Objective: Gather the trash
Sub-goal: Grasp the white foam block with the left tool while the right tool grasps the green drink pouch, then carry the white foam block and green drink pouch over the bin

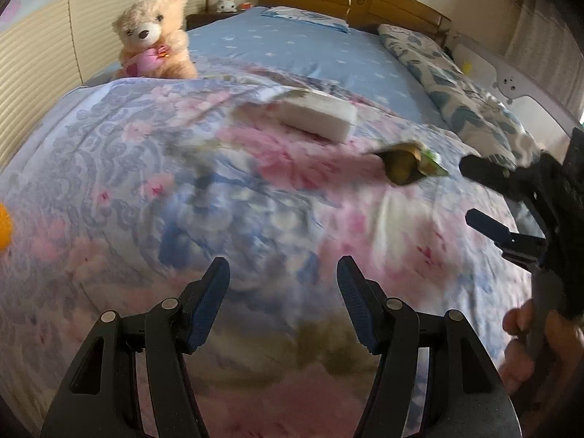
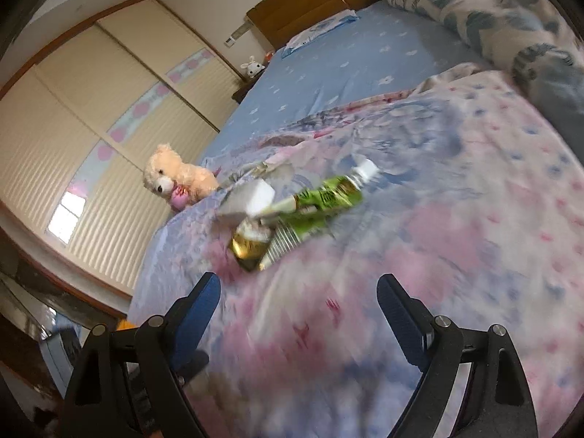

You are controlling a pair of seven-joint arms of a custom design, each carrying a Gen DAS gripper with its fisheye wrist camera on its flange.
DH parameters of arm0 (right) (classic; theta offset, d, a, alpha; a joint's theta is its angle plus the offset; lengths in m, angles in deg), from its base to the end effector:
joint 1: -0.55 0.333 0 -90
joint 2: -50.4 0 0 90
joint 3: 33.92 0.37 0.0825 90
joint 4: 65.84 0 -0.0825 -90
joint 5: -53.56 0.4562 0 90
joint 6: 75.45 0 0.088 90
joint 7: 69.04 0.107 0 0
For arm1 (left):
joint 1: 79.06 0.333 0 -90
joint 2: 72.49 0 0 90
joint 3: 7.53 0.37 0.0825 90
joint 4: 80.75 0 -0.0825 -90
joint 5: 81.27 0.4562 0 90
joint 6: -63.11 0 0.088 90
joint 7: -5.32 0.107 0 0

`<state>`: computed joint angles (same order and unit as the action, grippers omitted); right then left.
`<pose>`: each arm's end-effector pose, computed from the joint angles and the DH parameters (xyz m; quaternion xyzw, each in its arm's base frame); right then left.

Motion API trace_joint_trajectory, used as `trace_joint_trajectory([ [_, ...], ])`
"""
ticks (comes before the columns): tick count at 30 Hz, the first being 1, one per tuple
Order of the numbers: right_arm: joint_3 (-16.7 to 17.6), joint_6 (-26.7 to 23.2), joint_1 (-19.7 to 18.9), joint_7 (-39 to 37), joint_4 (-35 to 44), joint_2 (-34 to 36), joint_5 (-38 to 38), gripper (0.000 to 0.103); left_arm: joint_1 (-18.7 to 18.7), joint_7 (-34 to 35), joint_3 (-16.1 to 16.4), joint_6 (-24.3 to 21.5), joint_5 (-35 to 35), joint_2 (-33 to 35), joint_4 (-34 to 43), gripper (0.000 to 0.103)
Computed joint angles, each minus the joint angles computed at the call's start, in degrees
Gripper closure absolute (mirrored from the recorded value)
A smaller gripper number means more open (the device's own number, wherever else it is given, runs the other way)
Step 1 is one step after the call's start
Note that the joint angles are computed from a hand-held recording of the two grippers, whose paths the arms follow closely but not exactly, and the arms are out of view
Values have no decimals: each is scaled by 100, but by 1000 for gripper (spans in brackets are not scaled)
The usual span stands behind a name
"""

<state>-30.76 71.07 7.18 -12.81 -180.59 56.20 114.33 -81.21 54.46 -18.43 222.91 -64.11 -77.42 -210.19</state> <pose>0.6689 0.1017 0.4680 -0.6339 0.6517 0.0392 0.4146 0.5867 -0.1518 0.4789 -0.7445 0.5891 -0.2526 0.1866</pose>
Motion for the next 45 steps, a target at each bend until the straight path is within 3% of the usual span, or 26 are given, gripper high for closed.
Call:
trace_joint_trajectory([
  [6,156,-34,-83,590,696,665,199,14,27,89,107,-54,-41,234,278,41],
  [10,261,100,-108,947,985,931,-169,17,-23,167,186,-65,-50,432,538,41],
  [11,281,86,-119,1029,1051,1001,-328,25,-44,176,203,-64,-36,481,605,41],
  [12,298,33,-142,1115,1101,1056,-486,42,-67,182,221,-68,-6,544,691,41],
  [14,356,-24,-218,1105,1134,1114,-673,62,-122,209,264,-70,35,669,853,41],
  [16,499,-226,-443,707,1118,1104,-302,72,-188,195,316,-70,110,847,1075,40],
  [22,386,-935,-673,200,905,842,88,86,-450,524,441,-69,-284,1527,1860,36],
  [26,149,-1283,-727,-54,605,523,218,89,-863,106,791,-384,248,1977,2451,36],
  [28,20,-1410,-735,-108,451,365,212,89,-926,72,854,-507,288,2190,2699,45],
  [29,-53,-1506,-750,-163,357,262,148,89,-929,109,860,-529,251,2241,2755,66],
  [30,-107,-1581,-743,-179,332,222,96,89,-895,237,825,-594,130,2308,2831,78],
  [35,-336,-1741,-720,-240,91,-86,-281,89,-908,422,844,-357,-38,2124,2571,89],
  [38,-421,-1816,-704,-264,26,-186,-442,89,-803,915,643,-97,-333,1698,2075,89],
  [42,-494,-1849,-660,-280,-64,-328,-874,88,-505,2944,39,202,-1787,849,1105,89],
  [45,-517,-1768,-599,-364,-188,-456,-1164,87,-616,4425,-71,-47,-2853,315,567,89],
])
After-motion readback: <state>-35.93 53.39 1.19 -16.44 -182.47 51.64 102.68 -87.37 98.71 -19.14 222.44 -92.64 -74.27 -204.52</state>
